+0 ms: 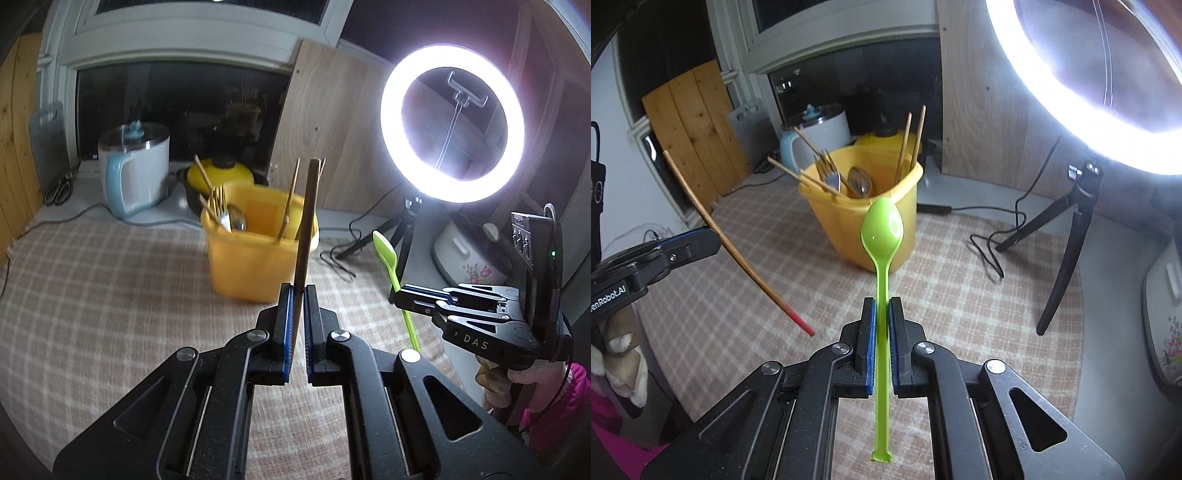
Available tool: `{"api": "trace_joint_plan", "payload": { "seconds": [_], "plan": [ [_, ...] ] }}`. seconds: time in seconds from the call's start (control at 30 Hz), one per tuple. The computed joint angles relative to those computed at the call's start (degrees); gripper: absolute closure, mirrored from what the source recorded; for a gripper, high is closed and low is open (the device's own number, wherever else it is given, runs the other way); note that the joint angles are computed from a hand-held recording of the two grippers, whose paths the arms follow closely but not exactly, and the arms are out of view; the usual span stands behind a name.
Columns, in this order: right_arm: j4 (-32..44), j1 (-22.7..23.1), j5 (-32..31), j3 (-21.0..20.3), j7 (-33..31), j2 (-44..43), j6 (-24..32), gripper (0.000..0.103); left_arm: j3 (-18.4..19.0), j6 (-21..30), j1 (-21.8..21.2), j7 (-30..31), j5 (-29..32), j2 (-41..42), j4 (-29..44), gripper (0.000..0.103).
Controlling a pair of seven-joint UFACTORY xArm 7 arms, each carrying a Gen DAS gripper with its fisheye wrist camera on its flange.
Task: Organize utensils
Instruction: 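Lift the green spoon and chopstick with both tools toward the yellow bin, then lower the spoon and chopstick into the bin and open both grippers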
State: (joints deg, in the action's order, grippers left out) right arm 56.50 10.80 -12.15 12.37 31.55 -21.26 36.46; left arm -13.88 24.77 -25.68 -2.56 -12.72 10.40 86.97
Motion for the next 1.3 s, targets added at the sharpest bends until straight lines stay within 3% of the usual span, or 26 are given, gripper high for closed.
{"api": "trace_joint_plan", "payload": {
  "seconds": [0.6,0.87,1.17,1.3],
  "plan": [
    [10.64,-1.51,-5.59,-0.41,2.35,7.24,-3.96,0.098,1.95,0.6,0.1,-0.38,5.57,6.39,15.68,0.1],
    [15.43,-1.53,-7.18,-1.71,3.07,11.88,-6.38,0.098,3.48,1.81,-1.45,-2.32,9.23,12.93,26.44,0.1],
    [21.0,-0.69,-9.09,-4.02,4.09,17.75,-8.82,0.098,5.45,7.94,-4.1,-3.65,11.23,25.12,44.93,0.1],
    [22.55,-0.25,-9.59,-5.02,4.98,19.85,-10.08,0.098,6.52,13.36,-5.25,-4.18,11.15,33.33,57.9,0.1]
  ]
}}
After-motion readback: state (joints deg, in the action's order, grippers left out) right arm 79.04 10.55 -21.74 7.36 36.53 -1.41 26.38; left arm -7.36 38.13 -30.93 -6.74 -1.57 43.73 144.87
